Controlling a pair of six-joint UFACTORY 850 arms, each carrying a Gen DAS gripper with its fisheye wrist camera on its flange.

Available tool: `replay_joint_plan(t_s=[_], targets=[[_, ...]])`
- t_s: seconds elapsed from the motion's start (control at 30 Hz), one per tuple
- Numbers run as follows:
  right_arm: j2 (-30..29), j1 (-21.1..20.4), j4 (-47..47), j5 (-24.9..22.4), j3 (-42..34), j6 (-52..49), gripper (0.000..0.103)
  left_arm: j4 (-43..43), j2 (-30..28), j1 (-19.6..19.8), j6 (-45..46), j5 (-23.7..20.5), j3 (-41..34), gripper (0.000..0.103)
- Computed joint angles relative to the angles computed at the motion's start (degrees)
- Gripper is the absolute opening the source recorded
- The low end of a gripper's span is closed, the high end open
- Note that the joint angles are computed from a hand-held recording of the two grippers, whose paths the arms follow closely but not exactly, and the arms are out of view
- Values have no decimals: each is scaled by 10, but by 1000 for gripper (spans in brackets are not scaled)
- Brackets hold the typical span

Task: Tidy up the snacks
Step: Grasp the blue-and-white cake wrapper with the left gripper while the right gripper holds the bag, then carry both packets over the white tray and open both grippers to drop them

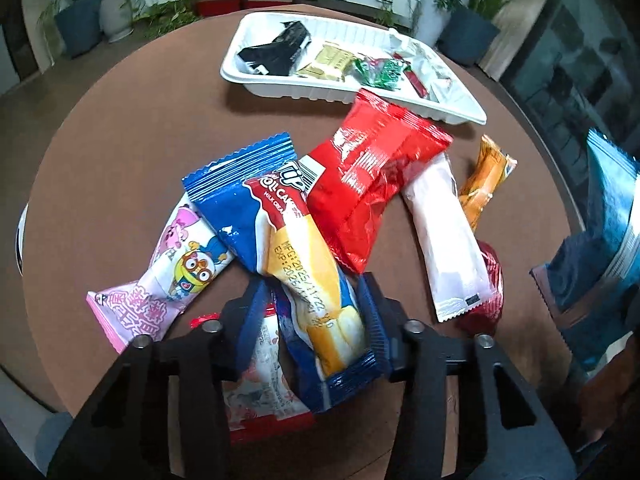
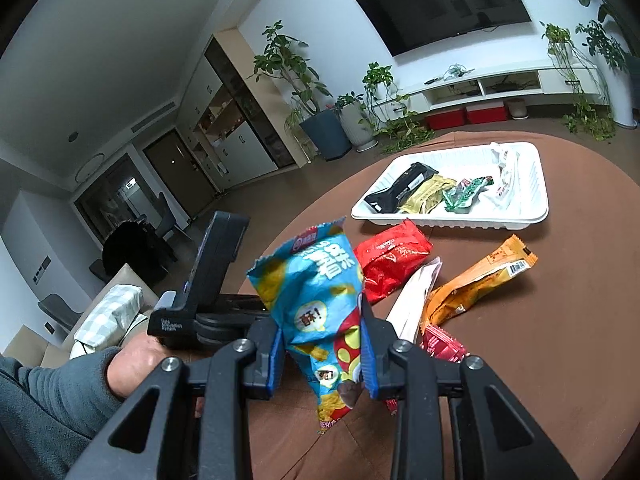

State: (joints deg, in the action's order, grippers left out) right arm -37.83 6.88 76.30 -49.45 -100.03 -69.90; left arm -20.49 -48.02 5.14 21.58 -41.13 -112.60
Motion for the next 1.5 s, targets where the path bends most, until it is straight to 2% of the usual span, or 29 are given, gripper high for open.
replay_joint_plan(t_s=[0.2,0.57,0.73,1.07,1.27,1.37,1.5], targets=[[10,1,8,8,17,-1,33,-14,7,2,30,9,13,25],[23,1,17,26,40,29,33,-109,31,21,111,9,40,24],[29,1,27,35,52,52,32,-183,47,36,163,-9,59,24],[24,-8,50,24,48,85,31,-292,83,72,235,-42,93,24],[22,-18,42,40,34,112,31,-321,71,86,250,-82,55,24],[17,-28,36,55,18,135,31,-315,49,89,241,-94,7,24],[-1,-40,0,83,-31,191,31,-287,1,86,216,-116,-96,24]])
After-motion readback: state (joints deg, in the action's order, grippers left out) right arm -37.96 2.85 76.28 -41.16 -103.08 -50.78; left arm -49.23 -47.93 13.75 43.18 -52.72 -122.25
